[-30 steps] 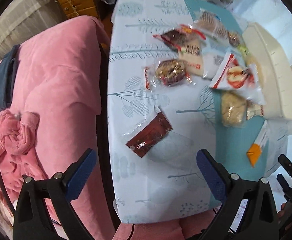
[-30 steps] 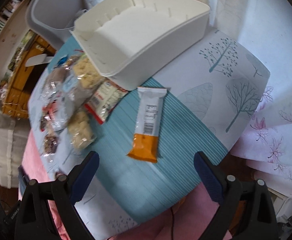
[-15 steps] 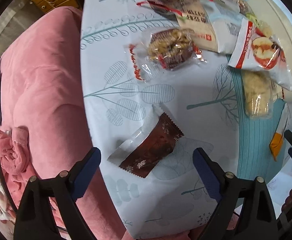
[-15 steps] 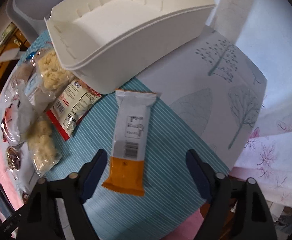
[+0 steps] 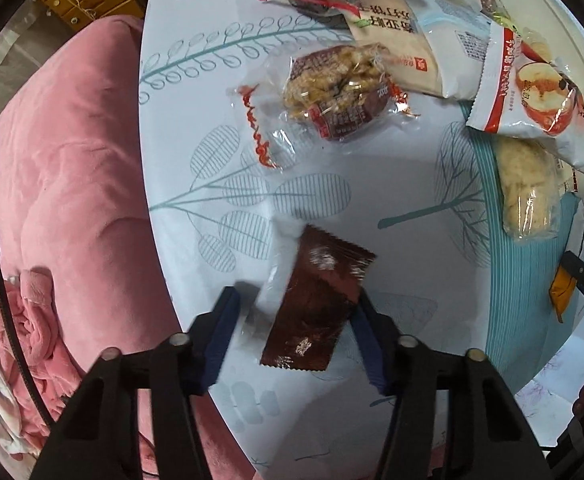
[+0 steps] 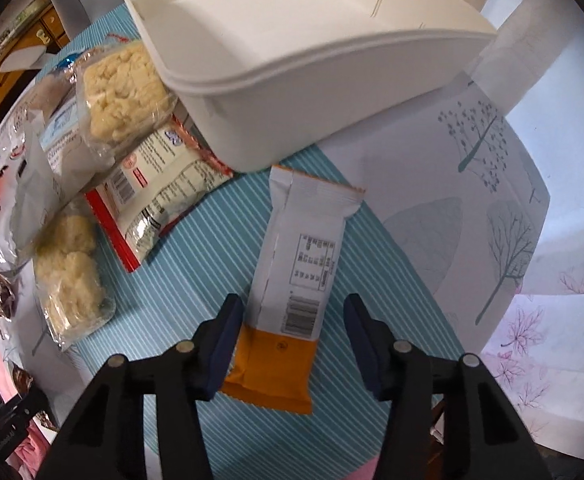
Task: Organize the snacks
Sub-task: 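Grasp the brown chocolate packet with the left tool while the right tool grasps the orange-and-white bar, then carry both packets into the white tray and open both tools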
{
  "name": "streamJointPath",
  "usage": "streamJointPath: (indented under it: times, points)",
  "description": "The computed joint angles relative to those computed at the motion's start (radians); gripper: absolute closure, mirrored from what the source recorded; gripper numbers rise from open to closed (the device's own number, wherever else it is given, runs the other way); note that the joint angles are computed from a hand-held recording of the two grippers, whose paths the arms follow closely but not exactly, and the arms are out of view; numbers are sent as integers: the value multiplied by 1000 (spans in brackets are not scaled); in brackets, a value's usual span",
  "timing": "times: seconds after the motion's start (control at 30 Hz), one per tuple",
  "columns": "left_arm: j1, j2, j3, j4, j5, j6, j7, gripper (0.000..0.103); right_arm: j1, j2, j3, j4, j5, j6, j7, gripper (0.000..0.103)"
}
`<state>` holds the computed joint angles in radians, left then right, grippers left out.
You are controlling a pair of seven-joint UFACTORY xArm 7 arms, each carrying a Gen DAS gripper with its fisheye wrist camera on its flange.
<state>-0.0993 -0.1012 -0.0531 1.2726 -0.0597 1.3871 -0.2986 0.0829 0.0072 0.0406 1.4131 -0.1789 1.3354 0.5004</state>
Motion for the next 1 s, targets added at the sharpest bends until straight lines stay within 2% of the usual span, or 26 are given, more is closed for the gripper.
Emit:
streamJointPath:
  times: [0.2, 0.3, 0.47, 0.6, 0.77, 1.0]
  points:
    - [-3, -6, 0, 5, -5, -11, 1, 63, -1, -17, 0, -33, 42, -17, -8, 64]
    - [0, -9, 4, 7, -18, -10, 8, 66, -15, -22, -11, -15, 109, 27, -25, 69]
    - [5, -33, 8, -17, -45, -32, 1, 67, -39, -14, -25, 32, 231, 128, -65, 70]
    - [3, -58, 0, -15, -53, -33, -45, 67, -48, 1, -27, 85, 320, 217, -138, 70]
    - [-3, -95, -5, 5, -59, -51, -81, 67, -44, 40, -18, 185, 374, 307, -221, 70]
    - [-34, -101, -41, 121, -17, -10, -135, 67, -58, 32, -21, 246, 501, 287, -396, 70]
